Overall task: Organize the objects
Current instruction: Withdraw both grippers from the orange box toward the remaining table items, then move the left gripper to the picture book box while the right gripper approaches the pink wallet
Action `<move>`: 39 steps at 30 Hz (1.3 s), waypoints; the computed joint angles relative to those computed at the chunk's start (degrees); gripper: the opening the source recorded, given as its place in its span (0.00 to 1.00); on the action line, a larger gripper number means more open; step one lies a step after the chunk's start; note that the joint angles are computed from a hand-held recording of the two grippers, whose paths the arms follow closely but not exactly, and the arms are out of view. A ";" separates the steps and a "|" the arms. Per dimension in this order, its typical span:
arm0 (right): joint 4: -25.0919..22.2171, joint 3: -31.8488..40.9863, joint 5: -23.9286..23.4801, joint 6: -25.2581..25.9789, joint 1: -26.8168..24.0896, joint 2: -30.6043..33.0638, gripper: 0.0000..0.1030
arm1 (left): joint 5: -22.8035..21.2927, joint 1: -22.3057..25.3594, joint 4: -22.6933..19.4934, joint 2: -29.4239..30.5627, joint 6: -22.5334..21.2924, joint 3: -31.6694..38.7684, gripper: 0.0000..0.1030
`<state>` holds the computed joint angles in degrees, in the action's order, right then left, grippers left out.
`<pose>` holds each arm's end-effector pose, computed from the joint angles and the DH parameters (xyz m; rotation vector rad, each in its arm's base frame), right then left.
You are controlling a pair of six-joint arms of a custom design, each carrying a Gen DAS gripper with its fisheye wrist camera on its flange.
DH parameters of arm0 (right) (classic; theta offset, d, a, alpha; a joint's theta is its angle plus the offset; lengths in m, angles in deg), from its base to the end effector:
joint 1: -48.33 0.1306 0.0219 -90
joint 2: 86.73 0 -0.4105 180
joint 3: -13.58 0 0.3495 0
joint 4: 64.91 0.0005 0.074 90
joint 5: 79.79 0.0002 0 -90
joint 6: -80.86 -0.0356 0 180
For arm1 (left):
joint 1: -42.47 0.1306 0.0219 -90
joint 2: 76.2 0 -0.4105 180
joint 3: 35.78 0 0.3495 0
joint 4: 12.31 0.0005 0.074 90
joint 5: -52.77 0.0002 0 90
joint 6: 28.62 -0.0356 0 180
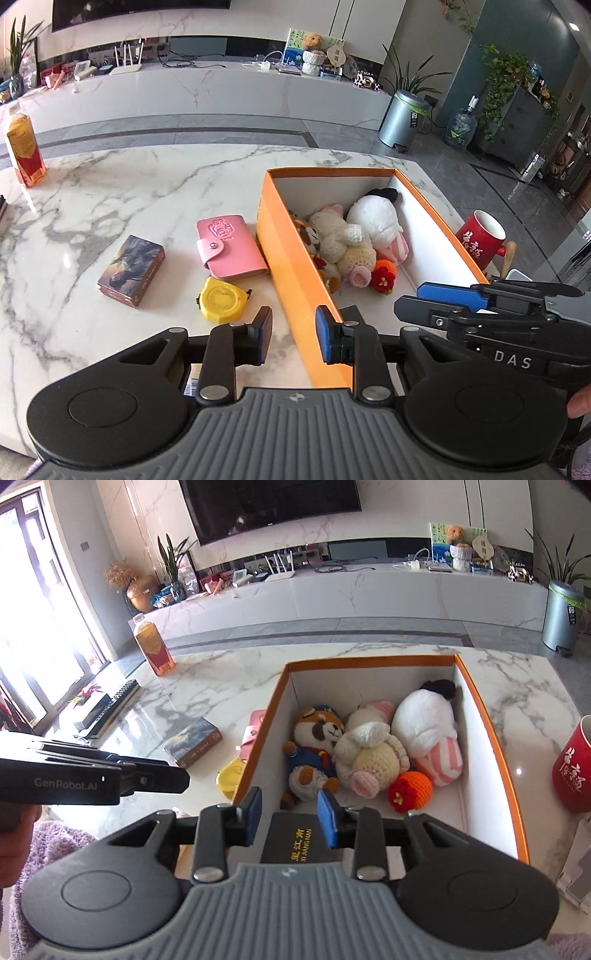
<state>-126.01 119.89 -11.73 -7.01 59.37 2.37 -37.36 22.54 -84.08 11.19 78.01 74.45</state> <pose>0.4160 0.0942 0.5701 -0.4558 2.2807 0.5246 0.3732 -0.1358 0.5936 0.0694 2.4443 -0.2847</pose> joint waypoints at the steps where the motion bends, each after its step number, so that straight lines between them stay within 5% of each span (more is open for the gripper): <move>1: -0.11 -0.07 -0.13 -0.13 0.23 -0.37 0.34 | -1.15 -0.12 -0.08 -0.75 0.24 -0.58 0.32; 16: -1.26 -0.40 3.62 5.62 9.44 -1.47 0.42 | -5.72 3.30 -1.25 -6.73 -0.41 -6.43 0.40; 30: -8.02 7.21 5.76 9.84 14.31 7.72 0.29 | 6.21 13.52 -3.07 -5.56 -5.95 -9.79 0.40; 32: -9.10 8.31 6.21 10.13 14.90 9.07 0.22 | 6.93 13.70 -3.57 -4.65 -7.37 -10.02 0.40; 39: -11.90 13.03 9.27 11.30 16.17 14.05 0.20 | 7.55 15.21 -1.55 -1.81 -10.13 -9.63 0.40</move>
<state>-137.92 132.92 -2.46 4.29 75.54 16.42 -29.80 37.75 -85.63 9.38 67.89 64.83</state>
